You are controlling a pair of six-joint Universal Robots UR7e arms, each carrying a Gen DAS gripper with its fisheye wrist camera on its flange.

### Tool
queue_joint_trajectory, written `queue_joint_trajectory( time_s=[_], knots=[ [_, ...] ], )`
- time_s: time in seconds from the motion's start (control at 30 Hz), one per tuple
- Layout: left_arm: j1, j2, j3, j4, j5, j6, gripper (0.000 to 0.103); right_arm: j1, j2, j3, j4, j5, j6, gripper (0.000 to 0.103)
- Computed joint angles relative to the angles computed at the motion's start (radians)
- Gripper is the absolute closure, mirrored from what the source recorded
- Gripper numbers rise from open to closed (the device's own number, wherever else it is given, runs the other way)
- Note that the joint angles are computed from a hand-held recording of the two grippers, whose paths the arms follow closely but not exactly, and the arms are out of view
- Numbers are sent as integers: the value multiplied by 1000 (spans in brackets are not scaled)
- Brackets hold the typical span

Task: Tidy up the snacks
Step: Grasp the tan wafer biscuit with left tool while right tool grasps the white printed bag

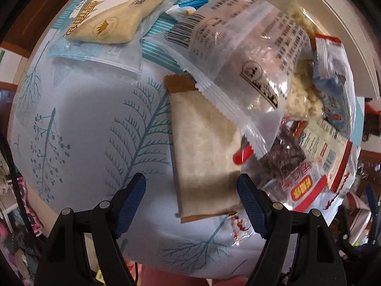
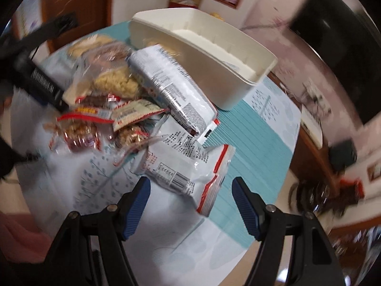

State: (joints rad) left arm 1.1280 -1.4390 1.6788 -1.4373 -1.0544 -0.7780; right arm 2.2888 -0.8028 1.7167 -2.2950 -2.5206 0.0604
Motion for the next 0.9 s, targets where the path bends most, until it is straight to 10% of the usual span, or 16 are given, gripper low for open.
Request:
queue_joint_trajectory(
  time_s=[0.4,0.9],
  knots=[
    [24,51,-25,-30,12,-9,25,-40,34,32,-174,27,-294,32],
    [-13,65,-23,9,48,-65,42,-68,84,43,-309,12,-378,19]
  ],
)
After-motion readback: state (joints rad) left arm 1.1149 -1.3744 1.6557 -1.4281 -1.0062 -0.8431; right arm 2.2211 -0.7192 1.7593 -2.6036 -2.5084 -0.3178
